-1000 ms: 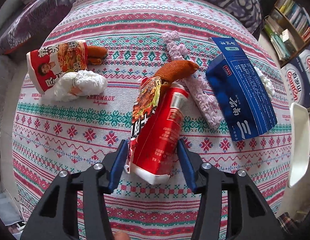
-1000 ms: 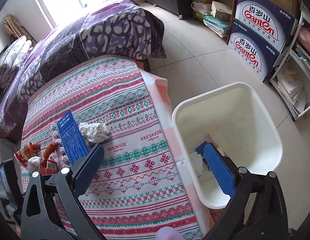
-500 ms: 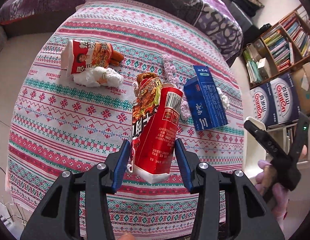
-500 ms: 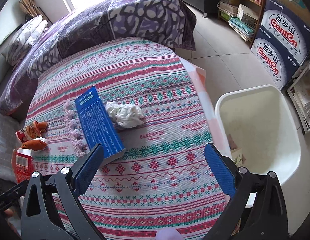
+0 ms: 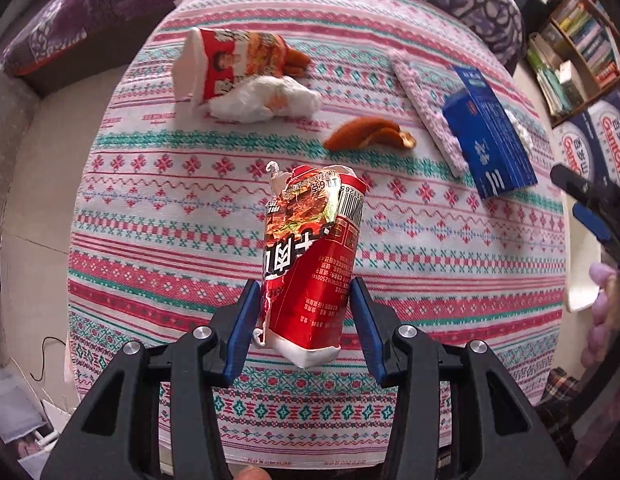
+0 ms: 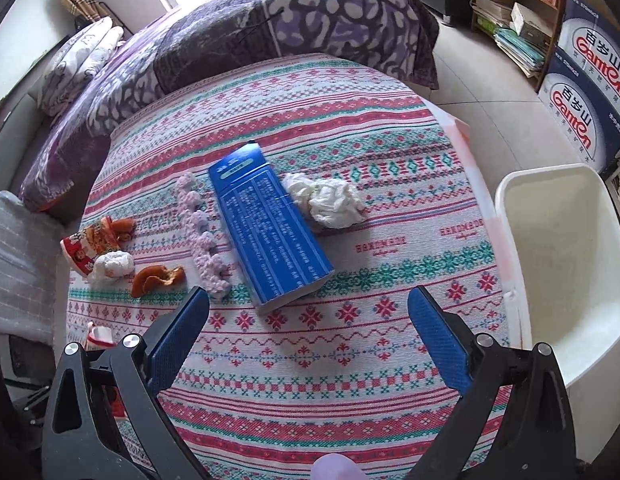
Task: Collect trash
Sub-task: 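Grasp the orange sausage-shaped snack with the right tool while the left tool holds the red bag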
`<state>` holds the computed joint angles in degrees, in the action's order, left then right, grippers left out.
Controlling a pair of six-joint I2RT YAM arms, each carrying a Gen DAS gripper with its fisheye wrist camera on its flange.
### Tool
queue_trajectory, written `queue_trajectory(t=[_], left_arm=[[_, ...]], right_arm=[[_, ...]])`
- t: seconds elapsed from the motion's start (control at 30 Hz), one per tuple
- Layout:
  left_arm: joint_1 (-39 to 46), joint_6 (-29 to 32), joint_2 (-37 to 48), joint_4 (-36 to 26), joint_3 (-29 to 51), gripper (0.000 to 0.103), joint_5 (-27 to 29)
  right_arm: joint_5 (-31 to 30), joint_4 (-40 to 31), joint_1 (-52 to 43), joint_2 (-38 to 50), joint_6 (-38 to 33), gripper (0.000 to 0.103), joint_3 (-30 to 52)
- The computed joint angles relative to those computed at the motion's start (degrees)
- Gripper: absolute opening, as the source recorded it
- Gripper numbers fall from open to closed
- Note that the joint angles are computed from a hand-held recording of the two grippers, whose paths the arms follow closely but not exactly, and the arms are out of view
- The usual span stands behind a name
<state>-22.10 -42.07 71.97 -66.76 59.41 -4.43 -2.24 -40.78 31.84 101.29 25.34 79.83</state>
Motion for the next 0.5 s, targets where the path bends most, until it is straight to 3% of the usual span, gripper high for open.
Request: queue_trajectory(t=[0.13,0.27,0.37,0.43,0.5], left_arm=[[4.4,-3.9,-6.5,-0.9,0.9,0.046,-2.9],[8.3,-6.9,-10.5,-0.8,3.0,0.047,-4.7],[12.2,-6.7,-13.5,-1.7,4.2,0.047,-4.9],[14.4,-6.5,-15.0,-1.7,4.4,0.047,-4.0],[15.4,-6.9,-15.0,-1.0,4.4,0.047,-3.6]], right_arm=[[3.4,4.2,6.8,0.1,-6.1,0.094,-0.1],[4.3,10.7,14.4,1.7,-25.2,0.093,-0.6],[6.7,9.8,17.7,7.5,-36.3,0.09,4.0],[5.5,6.8,17.7,12.9,-38.5,0.081,9.9],[2.7,2.6,16.9,18.0,-38.0,0.06,16.5]])
